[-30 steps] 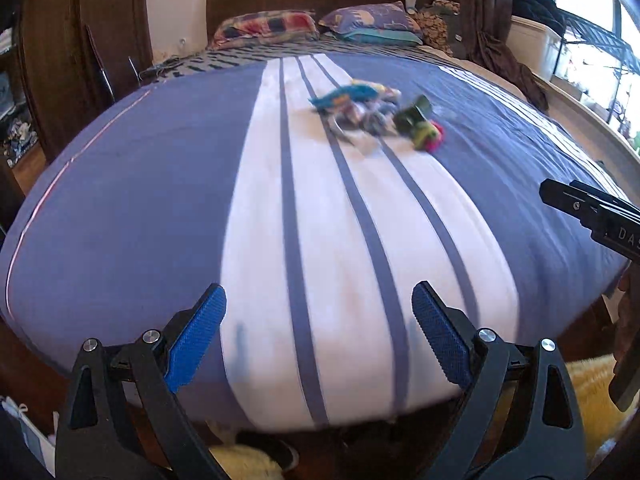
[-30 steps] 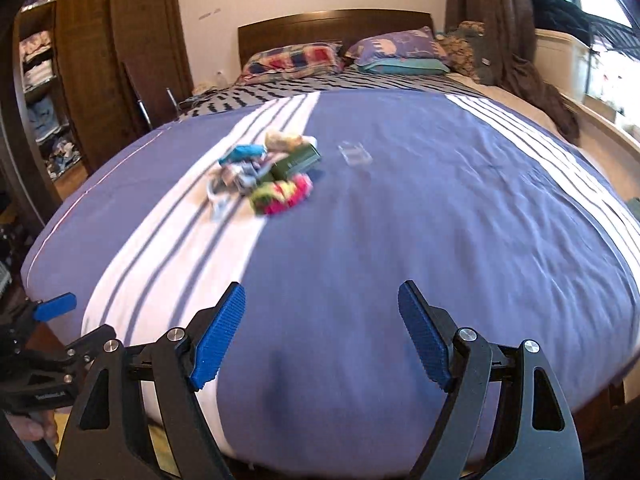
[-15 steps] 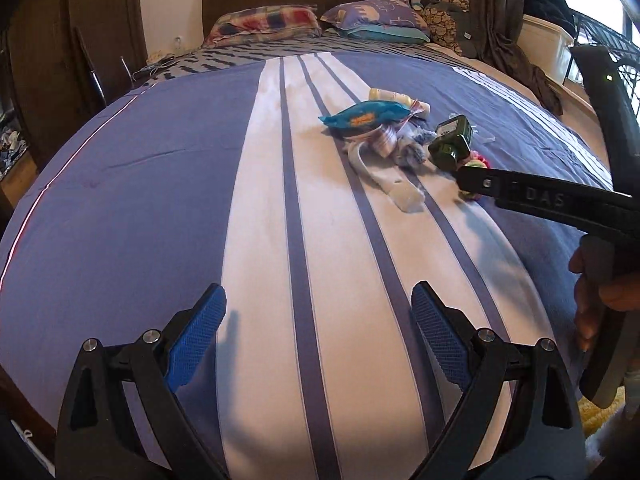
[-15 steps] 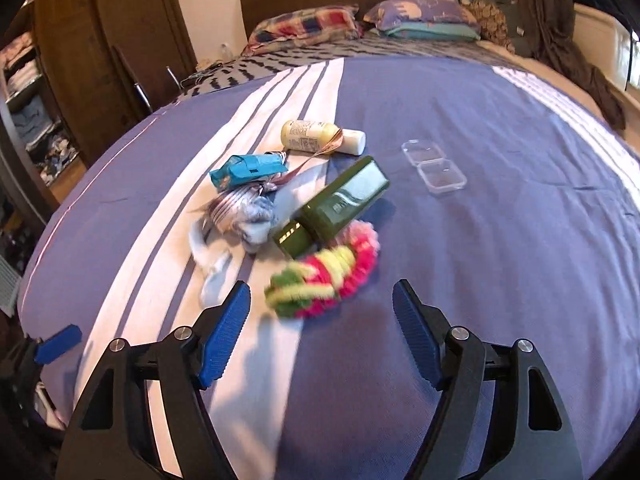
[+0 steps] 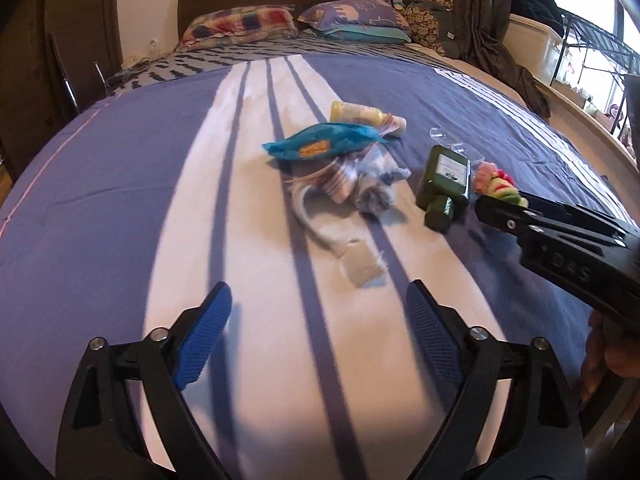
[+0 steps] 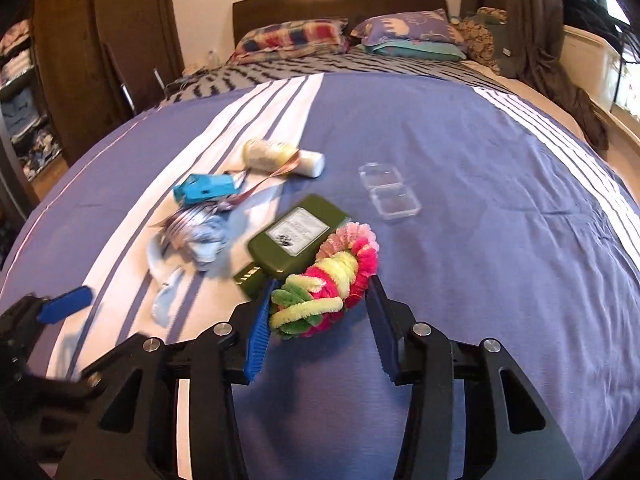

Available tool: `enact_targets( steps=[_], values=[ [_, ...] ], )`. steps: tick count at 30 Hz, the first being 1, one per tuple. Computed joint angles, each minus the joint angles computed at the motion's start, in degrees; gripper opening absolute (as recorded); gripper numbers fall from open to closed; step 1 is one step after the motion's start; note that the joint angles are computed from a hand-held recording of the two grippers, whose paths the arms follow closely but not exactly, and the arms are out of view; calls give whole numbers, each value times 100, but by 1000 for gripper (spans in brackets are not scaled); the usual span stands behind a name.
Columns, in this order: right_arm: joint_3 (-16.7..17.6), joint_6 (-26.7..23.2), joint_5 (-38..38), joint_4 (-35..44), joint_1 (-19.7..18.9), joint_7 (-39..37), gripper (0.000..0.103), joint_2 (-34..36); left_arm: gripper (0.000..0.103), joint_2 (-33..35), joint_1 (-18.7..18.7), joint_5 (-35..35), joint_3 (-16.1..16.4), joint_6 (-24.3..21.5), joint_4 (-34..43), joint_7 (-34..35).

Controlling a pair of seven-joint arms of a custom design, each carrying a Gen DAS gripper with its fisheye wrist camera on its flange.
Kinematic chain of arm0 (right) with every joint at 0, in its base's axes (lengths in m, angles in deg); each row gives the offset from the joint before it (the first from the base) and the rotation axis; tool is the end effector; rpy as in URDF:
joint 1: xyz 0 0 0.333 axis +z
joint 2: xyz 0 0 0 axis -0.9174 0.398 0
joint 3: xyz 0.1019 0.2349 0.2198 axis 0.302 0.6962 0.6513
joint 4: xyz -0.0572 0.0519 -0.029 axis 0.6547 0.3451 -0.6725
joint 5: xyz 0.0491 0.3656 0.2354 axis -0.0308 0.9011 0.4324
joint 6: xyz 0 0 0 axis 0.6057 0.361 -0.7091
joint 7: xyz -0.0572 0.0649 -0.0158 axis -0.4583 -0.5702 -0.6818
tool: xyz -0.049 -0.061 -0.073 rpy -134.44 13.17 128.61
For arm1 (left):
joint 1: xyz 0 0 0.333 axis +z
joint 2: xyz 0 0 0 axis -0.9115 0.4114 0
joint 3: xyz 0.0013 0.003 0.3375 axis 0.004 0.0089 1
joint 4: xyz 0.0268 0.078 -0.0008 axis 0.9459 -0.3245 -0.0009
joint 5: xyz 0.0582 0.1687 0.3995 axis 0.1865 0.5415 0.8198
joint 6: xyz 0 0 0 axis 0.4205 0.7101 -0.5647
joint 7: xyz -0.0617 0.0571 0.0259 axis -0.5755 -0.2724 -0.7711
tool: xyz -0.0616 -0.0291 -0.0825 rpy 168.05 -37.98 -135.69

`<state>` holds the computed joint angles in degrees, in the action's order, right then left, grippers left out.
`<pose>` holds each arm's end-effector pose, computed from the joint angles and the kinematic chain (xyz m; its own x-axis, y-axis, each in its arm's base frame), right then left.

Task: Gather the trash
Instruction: 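Grasp the pink-yellow pipe-cleaner ring with the right tool while the left tool grasps the white plastic strip, then carry both items down to the floor bin and open both tools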

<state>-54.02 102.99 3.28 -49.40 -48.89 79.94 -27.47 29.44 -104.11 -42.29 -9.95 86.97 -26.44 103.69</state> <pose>0.7069 0.3186 0.6281 0.4837 -0.8696 -0.0996 -0.6629 -0.2897 -0.6904 0.6196 -0.4994 0.6100 0.2134 -0.9765 0.0314 -0.7226 -0.1794 -0.6676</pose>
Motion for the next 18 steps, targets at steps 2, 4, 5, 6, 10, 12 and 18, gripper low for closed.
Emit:
enact_targets(
  steps=[2,4,5,6,10,12,18],
  values=[
    [-17,41,3,-51,-29,-1,46,-28,66,234,47,-122,-11,18,313,108],
    [2,66,58,-114,-72,-60,46,-65,51,420,72,-262,5,21,581,229],
    [19,71,99,-150,-97,-112,46,-90,48,478,70,-310,29,27,672,274],
    [29,91,133,-200,-114,-153,46,-122,38,498,69,-355,50,54,703,303],
    [58,154,275,-403,-157,-273,46,-258,9,524,49,-491,123,83,741,312],
    [84,188,385,-584,-186,-372,46,-387,2,434,48,-515,132,115,624,289],
    [63,293,674,-1279,-218,-618,46,-973,2,-82,-69,-300,35,251,-49,-2]
  ],
)
